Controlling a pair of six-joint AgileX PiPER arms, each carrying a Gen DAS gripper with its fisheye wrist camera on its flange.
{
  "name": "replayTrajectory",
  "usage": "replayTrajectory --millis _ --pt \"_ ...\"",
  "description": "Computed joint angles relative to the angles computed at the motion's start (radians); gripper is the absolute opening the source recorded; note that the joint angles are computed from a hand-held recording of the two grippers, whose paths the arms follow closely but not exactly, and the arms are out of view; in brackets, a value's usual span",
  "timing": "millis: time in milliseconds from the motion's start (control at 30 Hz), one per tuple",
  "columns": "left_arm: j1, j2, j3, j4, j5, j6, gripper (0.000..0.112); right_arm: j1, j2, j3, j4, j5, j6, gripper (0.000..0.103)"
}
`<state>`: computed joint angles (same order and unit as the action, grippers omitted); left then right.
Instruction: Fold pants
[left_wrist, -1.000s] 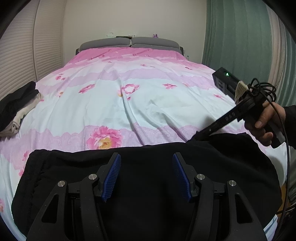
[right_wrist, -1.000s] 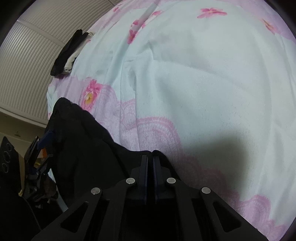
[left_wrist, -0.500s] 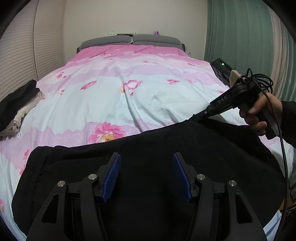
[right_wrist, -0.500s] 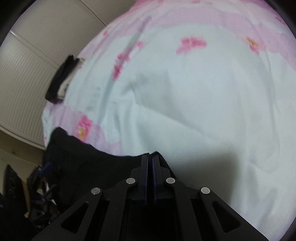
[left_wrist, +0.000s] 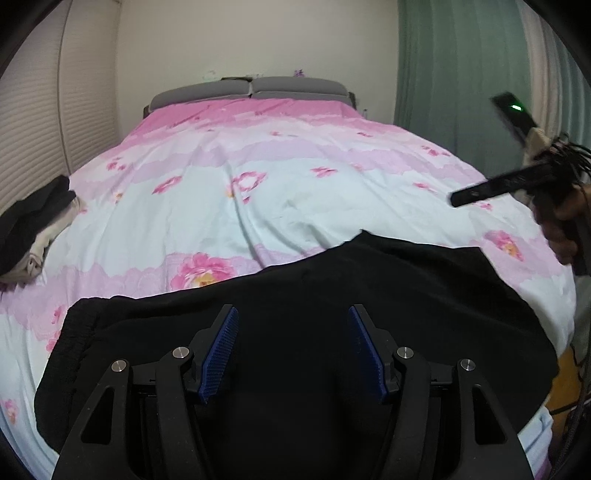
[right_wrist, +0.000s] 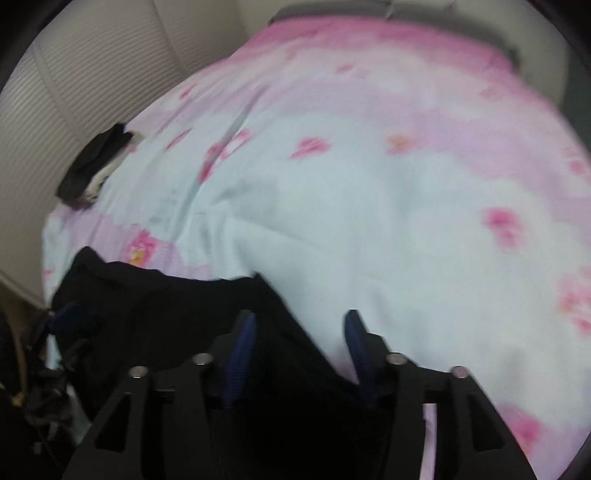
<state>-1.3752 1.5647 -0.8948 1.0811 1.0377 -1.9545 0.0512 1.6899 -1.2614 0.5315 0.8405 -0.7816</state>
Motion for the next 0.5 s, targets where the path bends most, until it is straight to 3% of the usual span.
replayTrajectory --millis 100,200,333,500 --pt "-0.071 0.012 -0.021 -0.001 0.035 -0.004 0.061 -0.097 -0.191 0.188 -0.018 -0.071 -0.019 0.064" --pt "-0.128 0.017 -0.026 -0.01 0.041 -0.015 0.061 -0.203 -0.364 0.368 -0.022 -0.08 -0.039 0.064" --pt "-0.203 0.018 -0.002 -0.034 0.056 -0.061 0.061 -0.429 -0.562 0.592 0.069 -0.019 -0.156 0.064" --pt "-0.271 0.03 0.013 -0.095 0.114 -0.081 0.061 -0.739 -0.665 0.777 0.153 0.105 -0.369 0.064"
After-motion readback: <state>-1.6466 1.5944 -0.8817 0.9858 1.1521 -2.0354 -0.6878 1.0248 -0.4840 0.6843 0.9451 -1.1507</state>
